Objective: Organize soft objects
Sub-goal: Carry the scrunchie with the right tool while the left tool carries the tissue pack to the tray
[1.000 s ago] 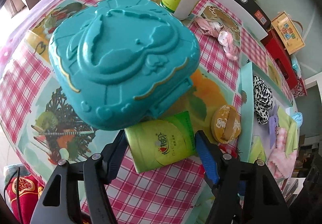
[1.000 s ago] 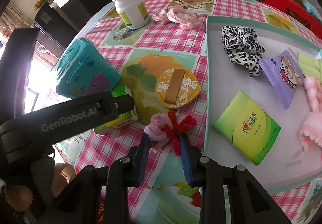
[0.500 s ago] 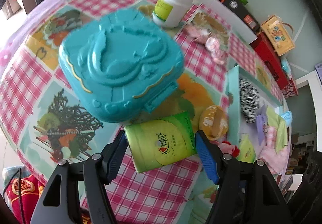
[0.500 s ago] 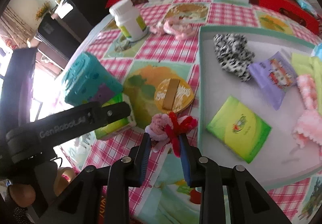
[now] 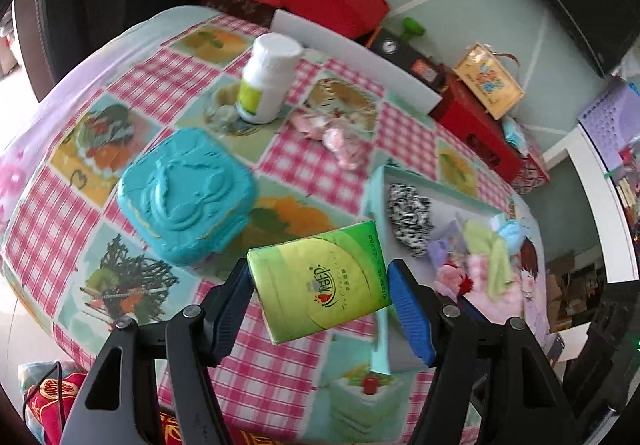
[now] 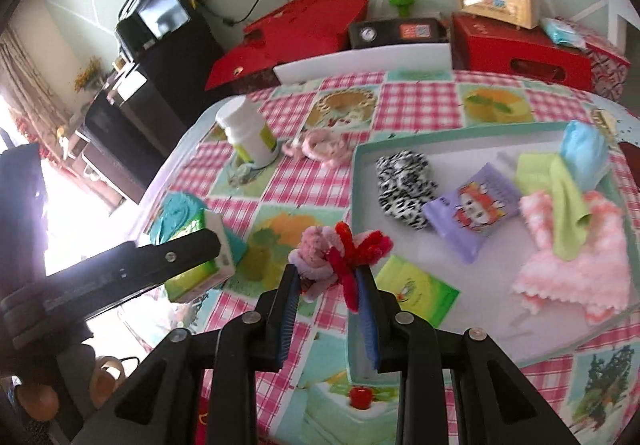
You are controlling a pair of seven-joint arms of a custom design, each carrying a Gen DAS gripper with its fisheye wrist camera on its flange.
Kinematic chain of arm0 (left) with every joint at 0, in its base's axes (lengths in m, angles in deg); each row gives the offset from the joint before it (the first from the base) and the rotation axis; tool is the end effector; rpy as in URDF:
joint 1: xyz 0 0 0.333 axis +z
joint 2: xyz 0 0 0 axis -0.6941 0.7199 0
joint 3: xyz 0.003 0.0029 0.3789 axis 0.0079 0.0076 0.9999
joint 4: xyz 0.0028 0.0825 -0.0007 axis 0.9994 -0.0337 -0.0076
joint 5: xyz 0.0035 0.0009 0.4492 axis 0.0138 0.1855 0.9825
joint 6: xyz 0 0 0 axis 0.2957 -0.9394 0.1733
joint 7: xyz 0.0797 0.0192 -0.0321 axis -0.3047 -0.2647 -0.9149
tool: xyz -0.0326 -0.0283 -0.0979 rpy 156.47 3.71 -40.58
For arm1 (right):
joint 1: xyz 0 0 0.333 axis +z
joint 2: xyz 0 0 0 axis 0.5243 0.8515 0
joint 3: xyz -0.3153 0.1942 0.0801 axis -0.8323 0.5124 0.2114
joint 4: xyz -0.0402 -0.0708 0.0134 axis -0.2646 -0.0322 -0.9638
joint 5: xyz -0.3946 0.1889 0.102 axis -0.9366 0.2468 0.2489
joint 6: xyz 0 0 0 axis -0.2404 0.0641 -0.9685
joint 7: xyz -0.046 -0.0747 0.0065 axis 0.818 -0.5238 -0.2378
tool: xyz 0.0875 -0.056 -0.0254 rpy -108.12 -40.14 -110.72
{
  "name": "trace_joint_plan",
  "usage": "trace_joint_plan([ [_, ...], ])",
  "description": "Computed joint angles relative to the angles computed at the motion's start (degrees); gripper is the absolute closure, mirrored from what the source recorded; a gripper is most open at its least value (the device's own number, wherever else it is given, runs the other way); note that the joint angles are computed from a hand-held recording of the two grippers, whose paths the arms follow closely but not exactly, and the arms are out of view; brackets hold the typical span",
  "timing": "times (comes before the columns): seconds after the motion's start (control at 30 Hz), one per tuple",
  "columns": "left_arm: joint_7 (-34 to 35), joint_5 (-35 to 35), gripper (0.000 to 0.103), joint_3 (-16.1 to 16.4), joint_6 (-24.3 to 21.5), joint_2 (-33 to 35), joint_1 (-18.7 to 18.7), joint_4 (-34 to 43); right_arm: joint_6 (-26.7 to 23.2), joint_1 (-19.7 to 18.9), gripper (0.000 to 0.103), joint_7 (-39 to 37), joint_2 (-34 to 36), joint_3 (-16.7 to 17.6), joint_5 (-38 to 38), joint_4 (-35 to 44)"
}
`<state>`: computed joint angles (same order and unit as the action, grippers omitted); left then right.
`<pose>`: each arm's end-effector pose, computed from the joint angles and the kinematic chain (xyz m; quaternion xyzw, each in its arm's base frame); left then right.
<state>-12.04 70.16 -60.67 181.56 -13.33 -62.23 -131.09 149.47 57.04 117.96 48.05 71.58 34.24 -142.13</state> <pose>0.4314 -0.3052 0.4676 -0.7408 0.6017 -0.2947 0.0489 0.4022 0.0884 0.4488 -0.6620 0.6648 -0.0732 0.3383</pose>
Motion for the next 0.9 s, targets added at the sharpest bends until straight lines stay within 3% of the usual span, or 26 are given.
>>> trace_joint_plan([
  [0.27,-1.4,5.8,0.033,-2.4,1.3,2.0,0.4,3.8,1.7,-5.9,0.073,5.3,-1.0,1.9,-3.6,-1.1],
  [0.5,4.4,6.4,0.033,-2.3,1.4,7.6,-3.0,8.3,-0.4,-16.7,0.073,14.4,-1.7,6.4,-12.2,-2.2],
  [0.6,9.7,3.0,0.033,-1.9,0.8,10.4,-4.8,10.1,-2.6,-21.8,0.073,19.0,-1.0,9.1,-17.3,-2.1],
  [0.73,10.9,3.9,0.033,-1.9,-0.7,13.3,-5.5,12.5,-4.5,-21.0,0.073,20.1,0.2,6.0,-18.3,-1.7],
  [0.9,11.9,4.5,0.033,-1.6,-2.5,17.6,-6.0,16.3,-5.6,-21.7,0.073,21.3,1.3,6.0,-20.1,-1.7],
])
